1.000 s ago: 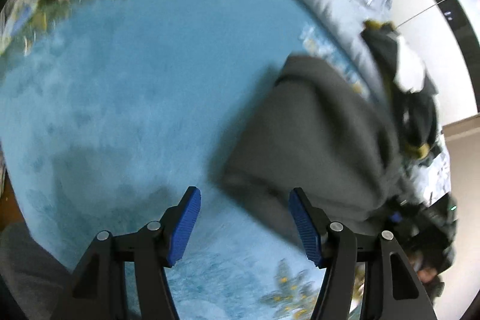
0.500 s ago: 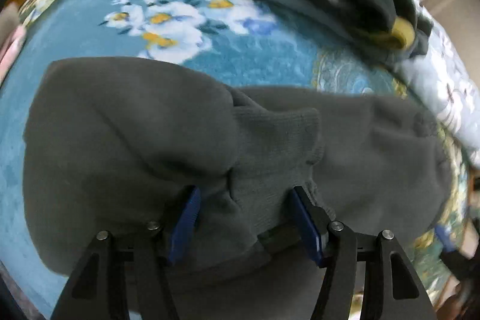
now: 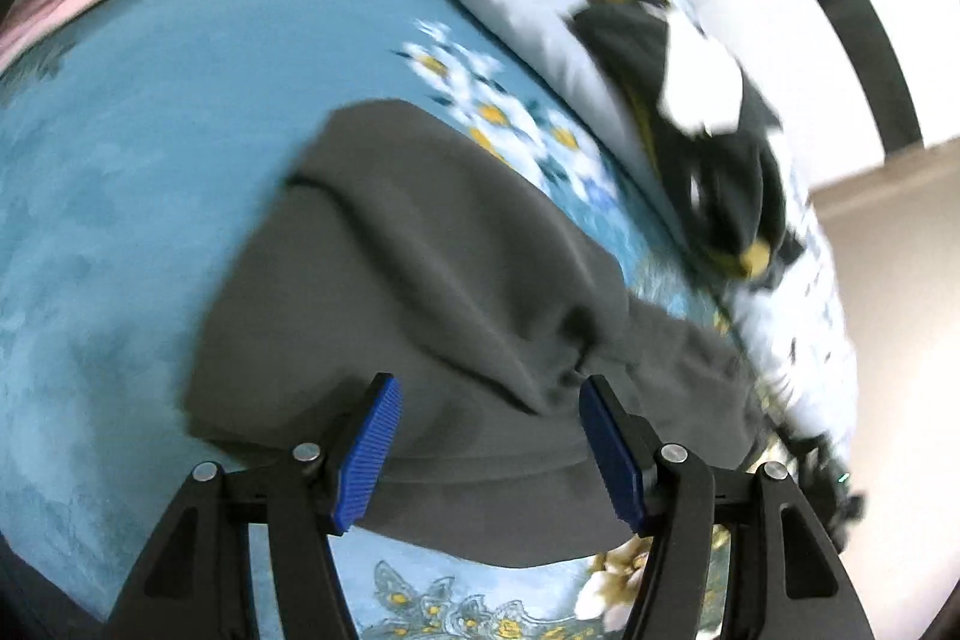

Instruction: Fold clothes

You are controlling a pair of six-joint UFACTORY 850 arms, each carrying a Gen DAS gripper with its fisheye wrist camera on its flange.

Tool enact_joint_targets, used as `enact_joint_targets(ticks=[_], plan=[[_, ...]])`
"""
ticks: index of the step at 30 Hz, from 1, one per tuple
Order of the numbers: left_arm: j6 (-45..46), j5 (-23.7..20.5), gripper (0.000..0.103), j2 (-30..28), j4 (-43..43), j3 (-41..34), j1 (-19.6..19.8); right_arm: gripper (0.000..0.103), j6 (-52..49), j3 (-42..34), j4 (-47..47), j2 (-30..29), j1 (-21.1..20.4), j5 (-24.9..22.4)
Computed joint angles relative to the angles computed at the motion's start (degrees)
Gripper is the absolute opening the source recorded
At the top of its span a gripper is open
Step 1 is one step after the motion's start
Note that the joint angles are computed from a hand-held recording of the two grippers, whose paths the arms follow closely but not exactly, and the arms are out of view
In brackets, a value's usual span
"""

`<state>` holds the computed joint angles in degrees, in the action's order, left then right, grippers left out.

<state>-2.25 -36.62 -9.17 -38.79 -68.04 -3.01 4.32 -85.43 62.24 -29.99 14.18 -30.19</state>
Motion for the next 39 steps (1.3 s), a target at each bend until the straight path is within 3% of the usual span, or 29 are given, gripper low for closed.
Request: enact_joint_targets(ticks=[4,7,11,14,19,24,26,28,31,39], plan=[[1.3,0.8,0.066,3.1,-2.9,3.6,2.3,0.051,11.1,-3.2,-15.0,0.3,1.6,0.5],[2.8,0.7,0.066,5.6,-4.6,6.0,3.8,0.044,15.7,-6.5,-24.2,0.6,3.3,0.1],[4.2,0.6,0.066,8.7,-5.8,8.3,6.1,0.042,9.4,-14.1,-27.9,0.2,6.7,-1.4],[4.2,0.2,0.066,11.2,-5.8,10.1,8.2,0.04,-2.5,-22.8,-25.8,-2.1,10.9,-4.8],[5.1,-1.9,0.066,14.3,-5.6,13.0,12.0,0.04,-8.9,-40.4,-35.1,-12.5,20.0,-15.7],[7.6,-4.2,0.066,14.1,-9.8,15.2,15.0,0.04,-4.4,-50.6,-40.8,-22.0,24.1,-27.1],[8.5,-5.3,0.066,12.5,-11.3,14.7,15.1,0.043,-5.3,-49.3,-41.4,-21.7,24.8,-27.3],[9.9,-6.3,0.066,10.8,-12.8,13.3,14.5,0.053,-7.7,-49.6,-36.7,-22.5,23.9,-28.6],[13.1,-7.3,0.066,8.2,-14.9,10.7,12.7,0.054,-9.8,-48.1,-29.6,-21.9,22.3,-30.4],[19.8,-6.9,0.075,-0.2,-18.4,2.9,4.7,0.054,-8.4,-31.5,-25.0,-10.8,15.7,-23.5]])
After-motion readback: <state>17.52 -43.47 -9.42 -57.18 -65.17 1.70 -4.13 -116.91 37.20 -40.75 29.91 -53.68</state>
